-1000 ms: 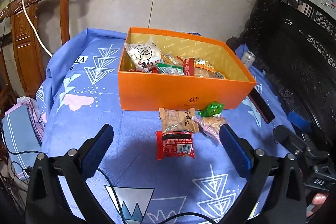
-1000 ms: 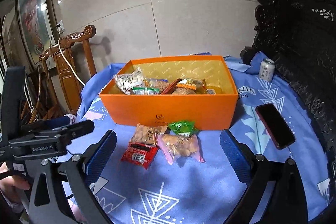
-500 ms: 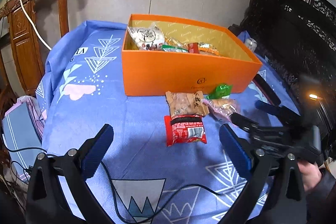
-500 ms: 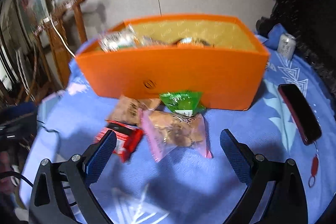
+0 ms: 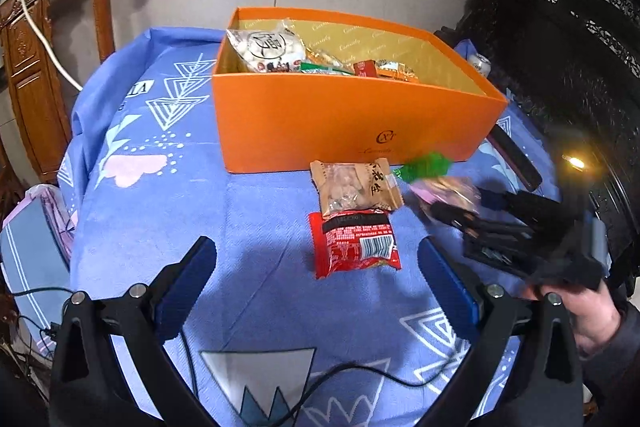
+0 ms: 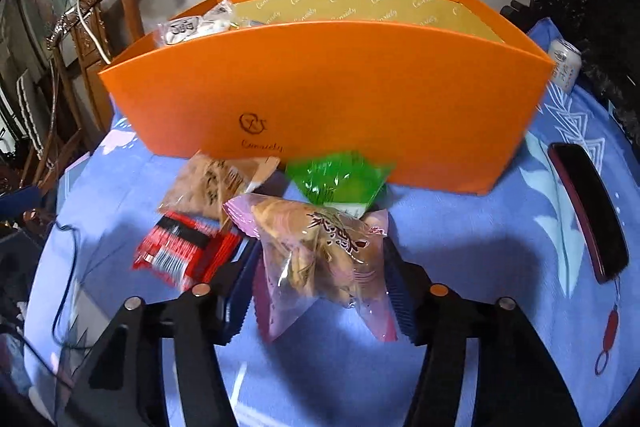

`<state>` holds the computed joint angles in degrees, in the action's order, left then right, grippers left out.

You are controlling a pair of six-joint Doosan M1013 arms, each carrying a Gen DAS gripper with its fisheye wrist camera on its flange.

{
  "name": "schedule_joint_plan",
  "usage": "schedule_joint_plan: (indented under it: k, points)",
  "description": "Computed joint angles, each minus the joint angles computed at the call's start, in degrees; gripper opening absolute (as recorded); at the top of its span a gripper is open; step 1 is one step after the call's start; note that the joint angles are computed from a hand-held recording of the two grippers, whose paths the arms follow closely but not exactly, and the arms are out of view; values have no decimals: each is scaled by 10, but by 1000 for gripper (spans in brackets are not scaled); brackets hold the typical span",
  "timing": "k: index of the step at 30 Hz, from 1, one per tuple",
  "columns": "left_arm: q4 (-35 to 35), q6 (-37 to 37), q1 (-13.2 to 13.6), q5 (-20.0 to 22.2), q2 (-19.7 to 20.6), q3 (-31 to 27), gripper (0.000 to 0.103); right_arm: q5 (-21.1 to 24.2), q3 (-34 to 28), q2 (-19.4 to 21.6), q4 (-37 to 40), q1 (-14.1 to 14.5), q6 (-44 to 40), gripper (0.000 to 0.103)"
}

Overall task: Organize snacks
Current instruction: 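Grasp the red pack with the left gripper while the right grasps the pink bag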

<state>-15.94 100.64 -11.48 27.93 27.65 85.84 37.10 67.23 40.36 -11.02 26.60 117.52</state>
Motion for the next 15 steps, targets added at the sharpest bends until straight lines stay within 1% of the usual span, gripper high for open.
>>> schedule_joint_plan:
  k: [2, 4, 8, 11, 14, 15]
  points:
    - [-8, 11, -1, 11, 12, -12, 99, -24, 31, -21, 20, -1, 0, 59]
    - [-16, 21, -4, 41, 31, -34, 99, -44, 57, -39, 28, -2, 12, 59]
    - [-1, 3, -14, 78, 62, -65, 99, -61, 87, -60, 18, 0, 45, 59]
    - [7, -19, -19, 92, 78, -79, 99, -63, 95, -66, 19, -1, 48, 60]
    - [24, -50, -23, 94, 88, -84, 99, -65, 99, -69, 17, -2, 56, 60]
    - [28, -58, -25, 93, 89, -84, 97, -66, 101, -70, 16, -2, 56, 60]
